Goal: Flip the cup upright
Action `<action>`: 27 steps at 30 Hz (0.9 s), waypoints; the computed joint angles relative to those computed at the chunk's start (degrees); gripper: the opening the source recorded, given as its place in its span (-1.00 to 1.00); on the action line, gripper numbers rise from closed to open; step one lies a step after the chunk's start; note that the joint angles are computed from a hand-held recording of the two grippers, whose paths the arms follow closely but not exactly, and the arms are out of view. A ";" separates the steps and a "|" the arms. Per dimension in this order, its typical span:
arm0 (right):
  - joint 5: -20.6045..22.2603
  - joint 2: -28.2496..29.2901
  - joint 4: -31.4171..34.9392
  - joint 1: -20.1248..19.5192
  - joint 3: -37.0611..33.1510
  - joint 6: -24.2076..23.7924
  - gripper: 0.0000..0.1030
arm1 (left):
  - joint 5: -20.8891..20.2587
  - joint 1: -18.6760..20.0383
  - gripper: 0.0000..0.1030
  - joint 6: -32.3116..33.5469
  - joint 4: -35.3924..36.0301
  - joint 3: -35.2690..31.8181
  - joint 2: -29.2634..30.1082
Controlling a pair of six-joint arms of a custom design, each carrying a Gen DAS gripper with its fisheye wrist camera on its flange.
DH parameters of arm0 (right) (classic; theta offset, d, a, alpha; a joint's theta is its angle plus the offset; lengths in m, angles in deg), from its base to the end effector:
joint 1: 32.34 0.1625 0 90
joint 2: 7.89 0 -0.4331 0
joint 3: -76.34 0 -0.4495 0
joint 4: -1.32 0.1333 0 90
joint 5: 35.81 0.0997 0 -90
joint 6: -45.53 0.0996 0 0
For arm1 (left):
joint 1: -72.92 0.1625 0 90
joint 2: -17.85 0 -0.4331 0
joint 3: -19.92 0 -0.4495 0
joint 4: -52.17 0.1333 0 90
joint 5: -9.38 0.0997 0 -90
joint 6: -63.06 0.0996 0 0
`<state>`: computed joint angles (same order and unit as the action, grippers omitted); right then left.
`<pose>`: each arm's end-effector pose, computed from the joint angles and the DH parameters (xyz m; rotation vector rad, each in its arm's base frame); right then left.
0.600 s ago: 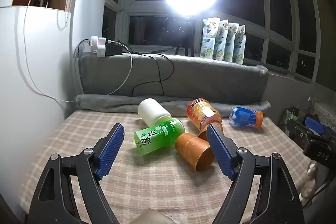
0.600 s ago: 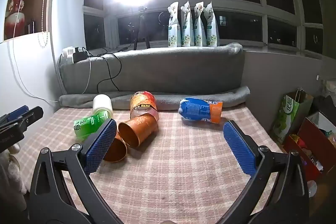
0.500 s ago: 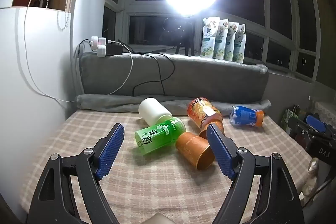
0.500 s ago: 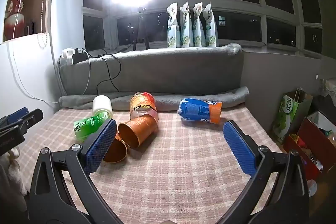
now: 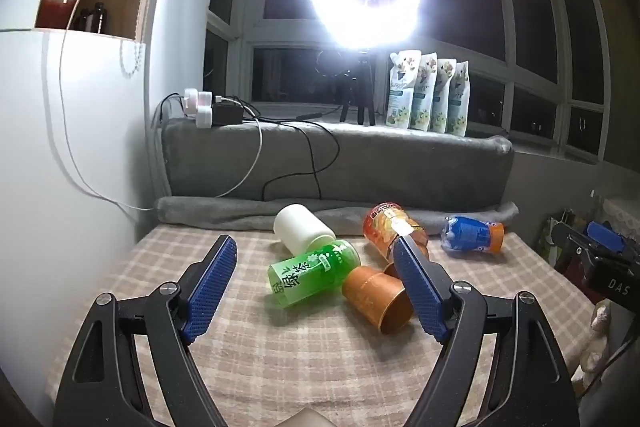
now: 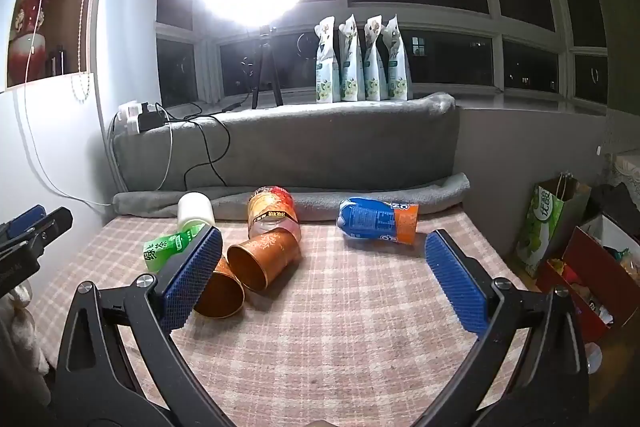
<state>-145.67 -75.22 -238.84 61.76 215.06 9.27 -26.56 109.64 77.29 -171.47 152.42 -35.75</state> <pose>0.1294 -0.4135 0.2157 0.4243 -1.9959 1.4953 -0.2319 -0.4398 0.1177 0.7262 2.1139 -1.4229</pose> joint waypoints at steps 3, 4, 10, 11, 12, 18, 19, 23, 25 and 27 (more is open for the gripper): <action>-0.14 -0.66 0.96 0.12 0.26 0.71 1.00 | 0.34 -0.36 0.57 -0.06 0.42 0.31 -0.25; -0.17 -0.80 1.07 0.16 0.37 0.93 1.00 | 0.29 -0.40 0.57 -0.05 0.69 0.30 -0.35; -0.06 -1.11 1.09 -0.26 0.63 0.83 1.00 | 0.15 -0.75 0.57 -0.25 1.35 0.40 -0.32; -0.01 -1.20 1.18 -0.36 0.65 0.88 1.00 | 0.13 -0.76 0.57 -0.25 1.43 0.36 -0.28; 0.01 -1.33 1.28 -0.43 0.68 1.04 1.00 | 0.17 -0.77 0.57 -0.08 1.26 0.35 -0.18; -0.06 -1.43 1.24 -0.55 0.51 1.85 1.00 | 0.24 -0.77 0.57 0.37 0.59 0.39 -0.09; 0.09 -1.58 1.23 -0.64 0.66 1.78 1.00 | 0.12 -0.67 0.57 0.31 0.72 0.38 -0.18; 0.25 -1.47 0.91 -0.81 0.76 1.64 1.00 | 0.10 -0.64 0.57 0.24 0.55 0.40 0.03; 0.36 -1.48 0.95 -0.86 0.76 1.68 1.00 | -0.09 -0.51 0.57 0.07 0.82 0.43 0.00; 0.21 -1.35 0.87 -0.82 0.67 1.68 1.00 | -0.17 -0.48 0.57 0.00 0.97 0.43 0.02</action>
<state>-145.47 -76.57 -237.97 60.94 215.72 10.95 -26.73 109.16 77.29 -170.51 152.85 -35.73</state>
